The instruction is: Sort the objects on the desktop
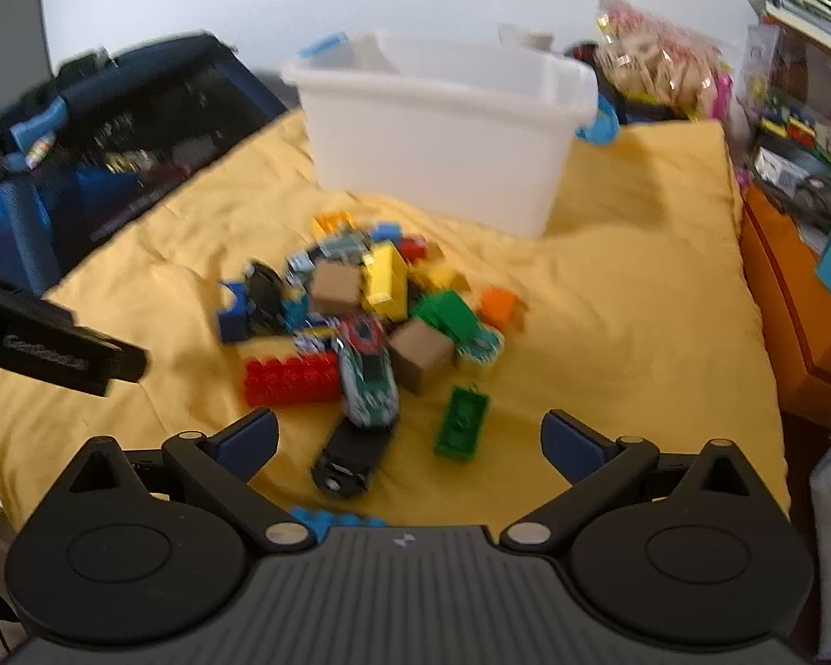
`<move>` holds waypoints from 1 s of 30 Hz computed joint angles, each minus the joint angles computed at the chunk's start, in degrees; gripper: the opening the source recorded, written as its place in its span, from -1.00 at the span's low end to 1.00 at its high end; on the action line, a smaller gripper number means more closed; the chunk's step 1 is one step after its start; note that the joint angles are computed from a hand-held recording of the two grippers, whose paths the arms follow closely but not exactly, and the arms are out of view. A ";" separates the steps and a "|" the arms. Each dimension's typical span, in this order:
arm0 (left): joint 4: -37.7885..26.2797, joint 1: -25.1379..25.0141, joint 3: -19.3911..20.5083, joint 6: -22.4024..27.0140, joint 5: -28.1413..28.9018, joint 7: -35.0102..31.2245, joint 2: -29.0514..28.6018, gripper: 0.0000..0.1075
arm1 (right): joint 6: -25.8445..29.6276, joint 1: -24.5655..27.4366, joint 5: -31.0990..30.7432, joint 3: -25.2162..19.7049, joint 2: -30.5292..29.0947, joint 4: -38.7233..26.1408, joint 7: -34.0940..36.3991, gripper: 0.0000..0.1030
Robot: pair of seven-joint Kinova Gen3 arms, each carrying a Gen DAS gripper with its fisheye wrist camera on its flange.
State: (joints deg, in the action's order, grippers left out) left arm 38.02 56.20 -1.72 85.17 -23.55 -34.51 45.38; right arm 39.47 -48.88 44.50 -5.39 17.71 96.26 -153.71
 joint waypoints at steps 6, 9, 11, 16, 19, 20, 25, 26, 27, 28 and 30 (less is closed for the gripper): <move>2.52 1.43 -0.03 -2.08 -1.80 -0.22 -0.72 0.30 | 4.10 0.03 -1.67 -0.10 1.11 -1.77 3.43 1.00; 1.29 1.87 0.22 -2.22 -2.46 -2.74 0.02 0.30 | 3.63 1.23 -3.06 -0.58 1.02 -1.84 5.96 1.00; 0.75 2.00 0.62 -2.79 -2.44 -5.06 0.33 0.30 | 2.48 2.28 -4.55 -0.93 0.60 -1.36 7.95 1.00; -4.50 3.40 0.47 0.70 -1.78 -12.04 3.21 0.03 | -2.25 3.80 -5.34 -1.81 -2.49 2.72 12.48 0.68; -2.95 3.75 0.35 -0.56 -0.30 -11.32 2.60 -0.18 | -6.61 3.24 -5.26 -0.32 -5.14 6.97 12.55 0.49; -1.98 3.60 0.61 -1.64 0.33 -11.02 2.14 -0.24 | -7.86 4.76 -7.09 -1.33 -5.50 7.81 14.05 0.31; 2.21 2.52 1.99 -7.73 3.18 -8.54 0.06 -0.23 | -10.51 10.87 -15.03 -6.01 -5.59 8.67 25.20 0.10; 3.02 2.17 2.23 -9.00 3.67 -8.17 -0.28 -0.22 | -11.30 12.42 -15.23 -7.64 -5.45 8.79 27.53 0.10; 4.12 1.75 2.62 -10.61 4.28 -7.99 -0.77 -0.20 | -11.83 12.99 -15.43 -8.20 -5.40 8.90 29.86 0.10; 4.44 1.40 3.09 -11.34 4.46 -7.94 -0.86 -0.20 | -12.21 12.66 -15.27 -7.93 -5.08 8.85 32.19 0.10; 3.02 1.21 2.68 -10.76 5.51 -8.77 0.10 -0.20 | -12.42 14.36 -14.25 -9.86 -3.90 8.19 36.15 0.00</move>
